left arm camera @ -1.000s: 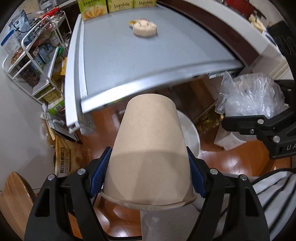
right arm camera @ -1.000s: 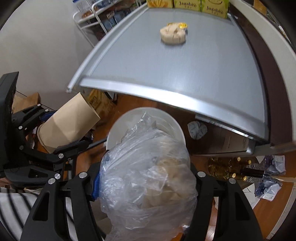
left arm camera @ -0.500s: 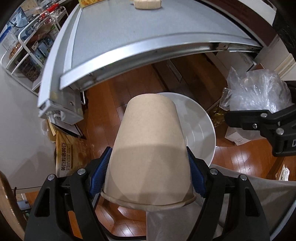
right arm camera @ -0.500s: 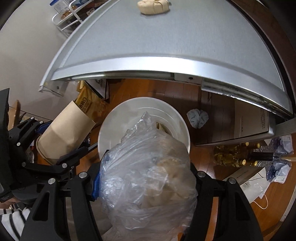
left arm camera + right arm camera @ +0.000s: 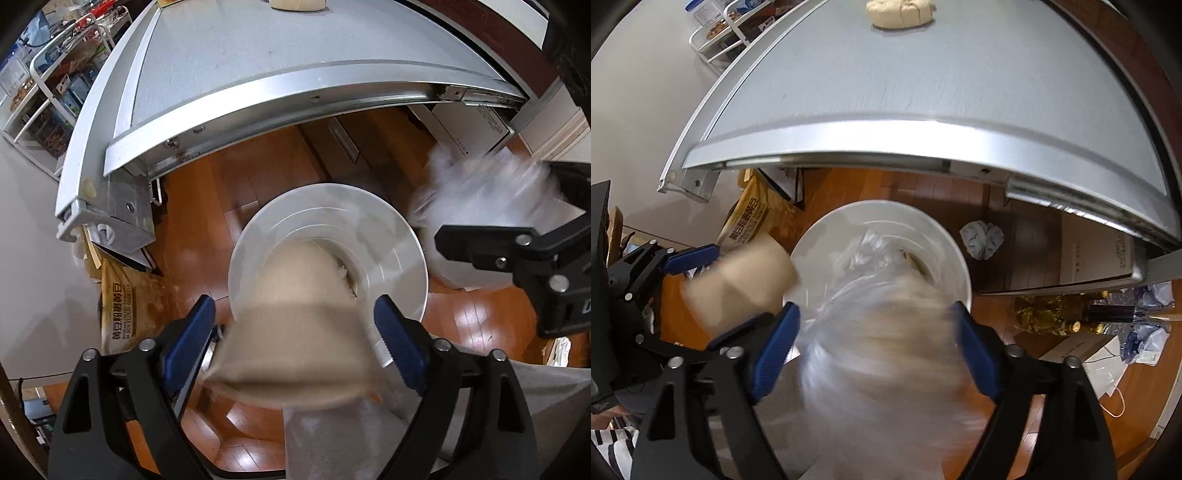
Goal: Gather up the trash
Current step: 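Open both tools to drop the cup and bag into the bin, then move both tools back over the counter toward the butter tub and cloth bundle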
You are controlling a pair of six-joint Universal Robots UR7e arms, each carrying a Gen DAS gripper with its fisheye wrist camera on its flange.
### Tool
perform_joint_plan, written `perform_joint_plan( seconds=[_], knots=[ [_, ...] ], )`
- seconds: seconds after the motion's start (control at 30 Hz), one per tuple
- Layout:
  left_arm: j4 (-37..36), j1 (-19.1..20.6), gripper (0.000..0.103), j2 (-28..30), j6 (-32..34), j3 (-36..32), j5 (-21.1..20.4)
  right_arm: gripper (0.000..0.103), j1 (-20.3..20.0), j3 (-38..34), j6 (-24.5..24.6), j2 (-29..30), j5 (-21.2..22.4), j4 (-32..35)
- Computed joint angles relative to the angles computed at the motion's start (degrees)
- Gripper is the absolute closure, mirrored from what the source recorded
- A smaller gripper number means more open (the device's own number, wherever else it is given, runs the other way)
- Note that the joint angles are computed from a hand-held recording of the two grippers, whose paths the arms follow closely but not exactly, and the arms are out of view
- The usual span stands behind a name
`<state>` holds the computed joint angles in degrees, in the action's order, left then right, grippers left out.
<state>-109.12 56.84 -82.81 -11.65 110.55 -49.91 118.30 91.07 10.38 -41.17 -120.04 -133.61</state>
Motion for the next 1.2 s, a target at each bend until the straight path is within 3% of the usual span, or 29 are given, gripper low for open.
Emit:
perform_joint_plan(
  seconds=[0.63, 0.77, 0.87, 1.03, 1.2],
  knots=[
    [1.47, 0.02, 0.013, 0.12, -0.12, -0.37, -0.21, 0.02, 0.15, -0.35, 0.94, -1.0, 0.3, 0.08],
    [1.83, -1.35, 0.013, -1.68, -0.51, -0.07, 0.44, 0.02, 2.08, 0.0, -1.96, -2.65, -0.53, -1.12],
    [2.28, -2.76, 0.013, -3.15, -1.49, -0.43, 1.22, 0.02, 4.57, -0.89, -6.69, -3.07, -3.98, -4.38],
    [0.68, -5.14, 0.013, -4.31, -2.16, -1.69, 5.41, 0.017, 5.63, -7.84, -12.83, 1.26, -9.53, -10.19],
    [-4.28, -5.09, 0.013, -2.38, -0.16, -5.15, 9.3, 0.017, 3.25, -21.19, -13.53, 9.75, -10.32, -8.2]
  ],
)
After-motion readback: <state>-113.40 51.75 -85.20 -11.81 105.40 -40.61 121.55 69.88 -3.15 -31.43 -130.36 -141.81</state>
